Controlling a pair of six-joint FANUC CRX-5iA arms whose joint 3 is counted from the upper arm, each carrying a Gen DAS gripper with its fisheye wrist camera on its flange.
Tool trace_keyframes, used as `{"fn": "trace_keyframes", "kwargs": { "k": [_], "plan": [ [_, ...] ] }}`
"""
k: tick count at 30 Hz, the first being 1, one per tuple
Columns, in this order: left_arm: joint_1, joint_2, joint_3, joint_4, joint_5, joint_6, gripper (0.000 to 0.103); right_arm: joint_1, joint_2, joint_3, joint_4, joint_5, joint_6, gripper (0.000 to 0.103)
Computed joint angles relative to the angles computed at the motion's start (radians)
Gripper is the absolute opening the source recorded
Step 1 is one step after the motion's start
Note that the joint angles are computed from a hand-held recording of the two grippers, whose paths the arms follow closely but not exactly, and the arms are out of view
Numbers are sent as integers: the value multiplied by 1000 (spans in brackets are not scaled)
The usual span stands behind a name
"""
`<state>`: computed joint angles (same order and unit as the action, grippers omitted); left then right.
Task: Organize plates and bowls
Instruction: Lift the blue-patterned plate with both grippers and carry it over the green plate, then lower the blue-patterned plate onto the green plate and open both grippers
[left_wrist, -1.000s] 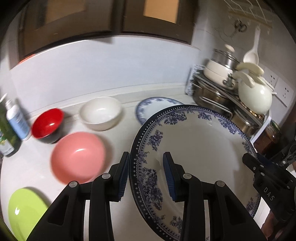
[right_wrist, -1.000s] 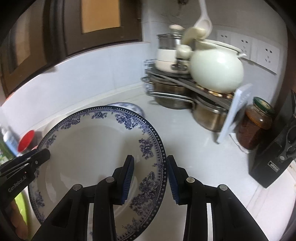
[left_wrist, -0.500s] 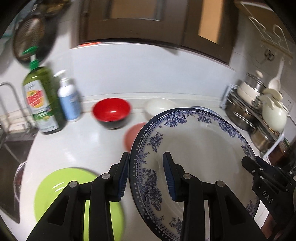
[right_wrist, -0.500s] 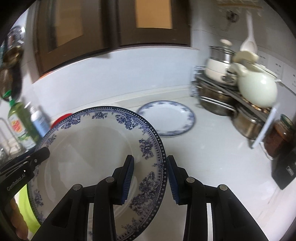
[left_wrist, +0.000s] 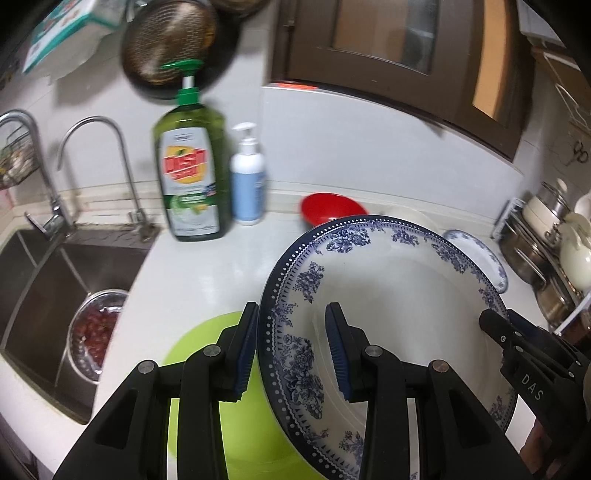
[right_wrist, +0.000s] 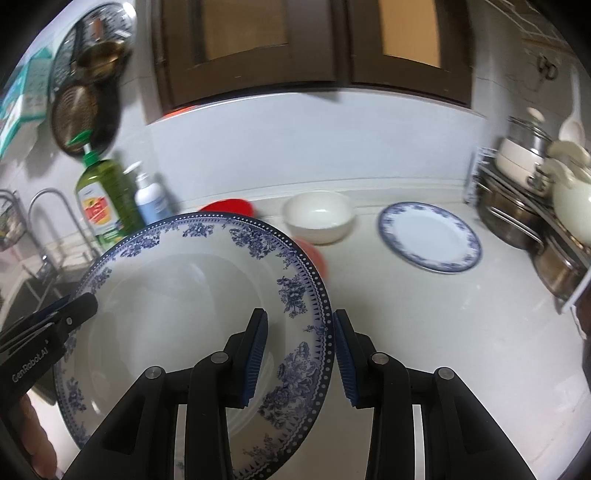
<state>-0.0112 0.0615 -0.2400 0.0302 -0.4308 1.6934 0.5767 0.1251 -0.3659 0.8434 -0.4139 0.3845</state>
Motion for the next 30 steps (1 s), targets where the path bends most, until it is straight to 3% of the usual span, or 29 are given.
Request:
{"fn": "trace_keyframes", "kwargs": {
  "k": [15, 26, 30],
  "plan": [
    [153, -48, -99, -6, -55, -21, 36, 142, 110, 135, -204, -55, 204, 37],
    [178, 27, -97, -3, -87, -57, 36, 169, 213, 258, -437, -155, 392, 37],
    [173, 57, -80, -10, -103, -60, 36, 170, 240, 285, -467, -183, 411, 37]
  ]
}}
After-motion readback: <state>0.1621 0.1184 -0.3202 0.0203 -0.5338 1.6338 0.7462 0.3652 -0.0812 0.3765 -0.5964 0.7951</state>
